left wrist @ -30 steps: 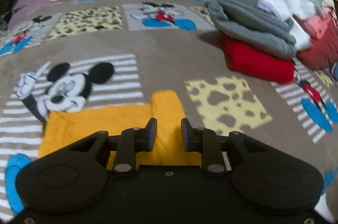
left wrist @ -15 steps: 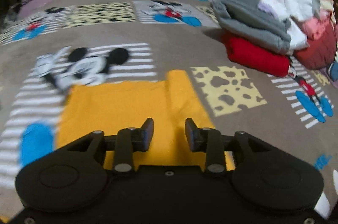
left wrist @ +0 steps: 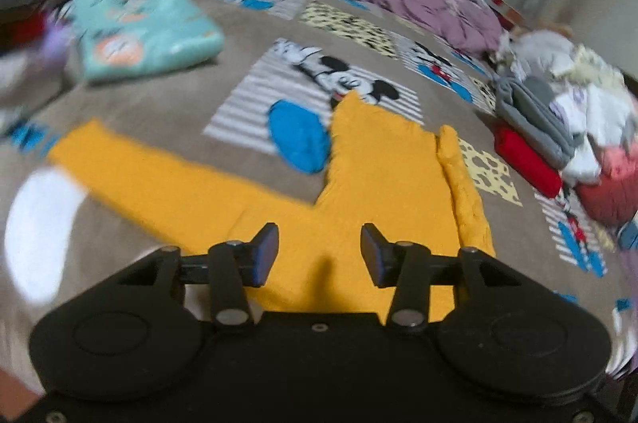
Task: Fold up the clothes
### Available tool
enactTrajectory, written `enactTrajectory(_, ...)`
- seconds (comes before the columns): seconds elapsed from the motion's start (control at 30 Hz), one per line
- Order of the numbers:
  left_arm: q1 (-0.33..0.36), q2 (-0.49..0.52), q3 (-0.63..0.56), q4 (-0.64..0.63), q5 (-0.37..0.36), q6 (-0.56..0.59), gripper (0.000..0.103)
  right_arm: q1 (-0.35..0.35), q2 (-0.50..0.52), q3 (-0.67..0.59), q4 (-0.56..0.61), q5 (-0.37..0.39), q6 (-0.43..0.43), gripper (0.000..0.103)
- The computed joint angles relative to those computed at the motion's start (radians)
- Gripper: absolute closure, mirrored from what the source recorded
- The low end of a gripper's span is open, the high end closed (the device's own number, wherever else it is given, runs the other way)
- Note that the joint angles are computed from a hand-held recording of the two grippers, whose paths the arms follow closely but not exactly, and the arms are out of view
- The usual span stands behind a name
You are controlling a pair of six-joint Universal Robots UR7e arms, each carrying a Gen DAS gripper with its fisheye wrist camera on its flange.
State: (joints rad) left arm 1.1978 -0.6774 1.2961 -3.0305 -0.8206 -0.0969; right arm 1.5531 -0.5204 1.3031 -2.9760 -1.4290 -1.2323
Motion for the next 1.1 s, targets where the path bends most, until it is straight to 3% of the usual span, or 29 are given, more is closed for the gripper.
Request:
enactTrajectory(0.2, 0.026, -0.028, 0.043, 0.008, 0.016, -0.184, 0.058, -0.001, -0.004, 0.018, -0.031, 0.028, -0.015, 0.035)
enactTrajectory(0.37, 0.034, -0.017, 0.034, 0.009, 0.038, -0.245, 0.058, -0.002, -0.007, 0.013, 0.032, 0.001, -0.017, 0.031)
enactTrajectory(0.47, 0.045, -0.017, 0.039, -0.01, -0.005, -0.266, 0.06, -0.004, -0.014, 0.016, 0.041, 0.01, -0.001, 0.031)
enactTrajectory(0.5, 0.044, -0.009, 0.028, -0.01, -0.002, -0.249, 0.062, -0.004, -0.014, 0.018, 0.038, 0.012, 0.0, 0.031)
enactTrajectory(0.63, 0.033, 0.023, -0.01, -0.005, 0.02, -0.184, 0.094, -0.003, -0.015, 0.025, 0.01, 0.023, 0.006, 0.032)
enactTrajectory(0.87, 0.0, 0.066, -0.095, -0.025, -0.038, -0.067, 0.096, -0.007, -0.014, 0.003, 0.038, 0.037, 0.043, 0.032)
enactTrajectory(1.1, -0.03, 0.15, -0.291, 0.035, -0.101, 0.023, 0.097, -0.006, -0.013, -0.014, 0.09, 0.041, 0.045, 0.031)
